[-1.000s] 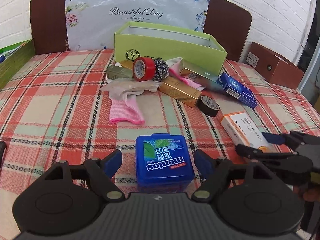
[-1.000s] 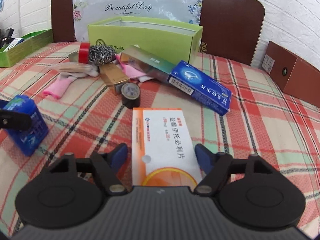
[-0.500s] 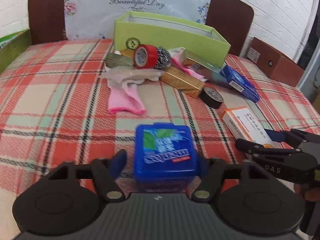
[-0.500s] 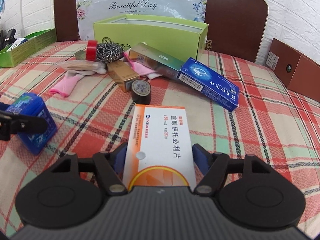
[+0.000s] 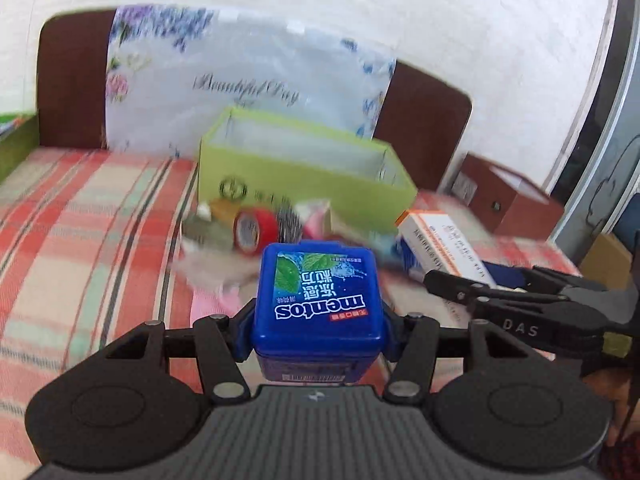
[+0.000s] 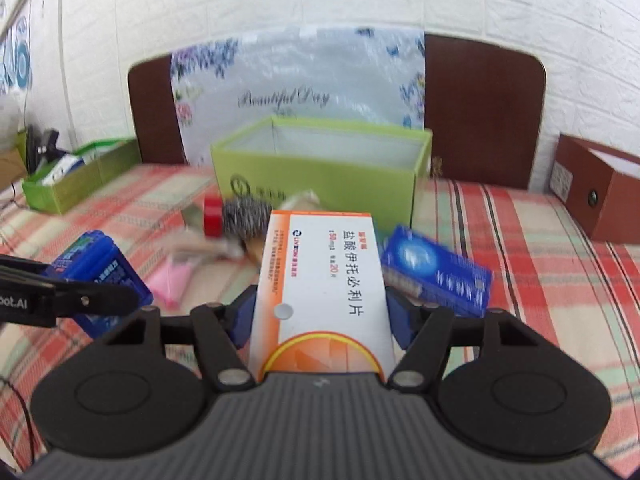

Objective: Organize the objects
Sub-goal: 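Drop the Mentos tin and white-orange box into the lime-green box, open both tools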

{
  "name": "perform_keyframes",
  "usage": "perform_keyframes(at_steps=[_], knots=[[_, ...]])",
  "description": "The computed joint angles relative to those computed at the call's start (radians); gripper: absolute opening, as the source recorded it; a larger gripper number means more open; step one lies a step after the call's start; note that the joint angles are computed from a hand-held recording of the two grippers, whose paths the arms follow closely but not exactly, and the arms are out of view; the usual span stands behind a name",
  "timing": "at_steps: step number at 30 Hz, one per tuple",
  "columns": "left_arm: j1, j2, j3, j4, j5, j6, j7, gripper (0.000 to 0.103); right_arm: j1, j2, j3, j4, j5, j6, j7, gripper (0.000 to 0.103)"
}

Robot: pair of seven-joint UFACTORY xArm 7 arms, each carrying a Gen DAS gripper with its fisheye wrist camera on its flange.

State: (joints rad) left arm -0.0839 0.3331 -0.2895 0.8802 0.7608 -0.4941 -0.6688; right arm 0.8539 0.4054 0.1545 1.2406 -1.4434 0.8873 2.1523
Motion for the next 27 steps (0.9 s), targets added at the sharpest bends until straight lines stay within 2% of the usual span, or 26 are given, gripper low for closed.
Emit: perform_keyframes(at_steps=[3, 7, 8, 10, 12, 15, 17, 18, 20, 23, 24, 25, 26, 27], knots=[[-0.006, 0.037, -0.009, 0.101, -0.012, 0.005, 0.002, 0.060, -0.027, -0.001, -0.023, 0.030, -0.047, -0.025, -0.011, 0.065], [-0.062, 0.114, -0.009, 0.273, -0.100, 0.072, 0.082, 0.060, -0.072, 0.025, -0.054, 0.101, -0.097, -0.047, -0.046, 0.065], [-0.053, 0.145, -0.033, 0.327, -0.102, 0.101, 0.090, 0.060, -0.085, 0.036, -0.064, 0.124, -0.108, -0.057, -0.052, 0.065], [0.000, 0.234, -0.125, 0.456, -0.078, 0.181, 0.089, 0.060, -0.108, 0.070, -0.085, 0.182, -0.122, -0.067, -0.066, 0.065], [0.007, 0.329, -0.178, 0.586, -0.091, 0.245, 0.120, 0.060, -0.126, 0.108, -0.107, 0.241, -0.121, -0.076, -0.085, 0.065], [-0.114, 0.441, -0.091, 0.786, -0.170, 0.299, 0.182, 0.060, -0.150, 0.190, -0.142, 0.347, -0.091, -0.099, -0.141, 0.065], [-0.158, 0.535, -0.080, 0.931, -0.190, 0.347, 0.243, 0.060, -0.157, 0.256, -0.165, 0.427, -0.047, -0.113, -0.205, 0.065], [-0.165, 0.581, -0.098, 0.999, -0.194, 0.384, 0.280, 0.060, -0.162, 0.290, -0.175, 0.467, -0.023, -0.119, -0.233, 0.065], [-0.163, 0.677, -0.172, 1.135, -0.206, 0.485, 0.374, 0.060, -0.172, 0.357, -0.189, 0.544, 0.034, -0.132, -0.285, 0.065], [-0.158, 0.776, -0.263, 1.260, -0.262, 0.576, 0.478, 0.060, -0.180, 0.430, -0.211, 0.628, 0.097, -0.162, -0.331, 0.065], [-0.152, 0.796, -0.287, 1.277, -0.283, 0.589, 0.503, 0.062, -0.183, 0.448, -0.217, 0.648, 0.113, -0.181, -0.342, 0.065], [-0.152, 0.807, -0.291, 1.290, -0.303, 0.597, 0.511, 0.072, -0.187, 0.467, -0.220, 0.671, 0.134, -0.199, -0.361, 0.065], [-0.165, 0.797, -0.254, 1.283, -0.319, 0.589, 0.486, 0.080, -0.192, 0.485, -0.221, 0.693, 0.155, -0.216, -0.389, 0.065], [-0.187, 0.770, -0.184, 1.255, -0.331, 0.557, 0.436, 0.088, -0.197, 0.502, -0.219, 0.712, 0.180, -0.233, -0.426, 0.068]])
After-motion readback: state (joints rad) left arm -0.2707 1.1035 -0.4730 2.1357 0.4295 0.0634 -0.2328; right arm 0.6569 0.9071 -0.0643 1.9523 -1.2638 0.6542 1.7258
